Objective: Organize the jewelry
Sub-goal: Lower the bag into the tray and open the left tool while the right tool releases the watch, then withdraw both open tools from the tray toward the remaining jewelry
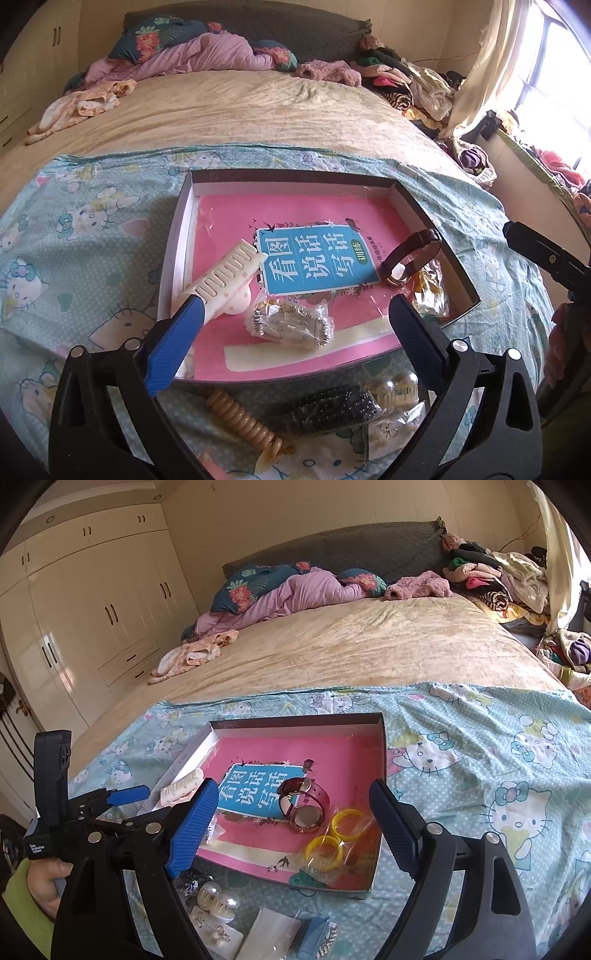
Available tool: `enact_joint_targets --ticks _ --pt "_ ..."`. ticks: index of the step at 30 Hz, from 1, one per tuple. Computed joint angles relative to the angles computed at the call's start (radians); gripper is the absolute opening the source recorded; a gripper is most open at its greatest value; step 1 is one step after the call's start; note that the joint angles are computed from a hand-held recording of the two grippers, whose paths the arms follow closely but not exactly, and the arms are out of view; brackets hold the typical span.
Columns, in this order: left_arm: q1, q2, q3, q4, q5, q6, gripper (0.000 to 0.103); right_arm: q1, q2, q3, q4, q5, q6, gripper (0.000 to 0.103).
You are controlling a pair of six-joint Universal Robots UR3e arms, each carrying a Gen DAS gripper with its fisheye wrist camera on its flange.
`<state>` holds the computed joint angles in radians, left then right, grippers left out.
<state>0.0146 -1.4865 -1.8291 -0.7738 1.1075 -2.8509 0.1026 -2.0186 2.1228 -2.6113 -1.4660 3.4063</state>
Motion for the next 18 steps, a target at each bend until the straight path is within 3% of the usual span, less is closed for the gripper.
enact_joint_targets --ticks 18 --pt "0.146 0.216 -0.061 -0.097 -0.103 0.039 0.093 0.077 -0.146 -0.021 0.105 -0.082 0.029 0.083"
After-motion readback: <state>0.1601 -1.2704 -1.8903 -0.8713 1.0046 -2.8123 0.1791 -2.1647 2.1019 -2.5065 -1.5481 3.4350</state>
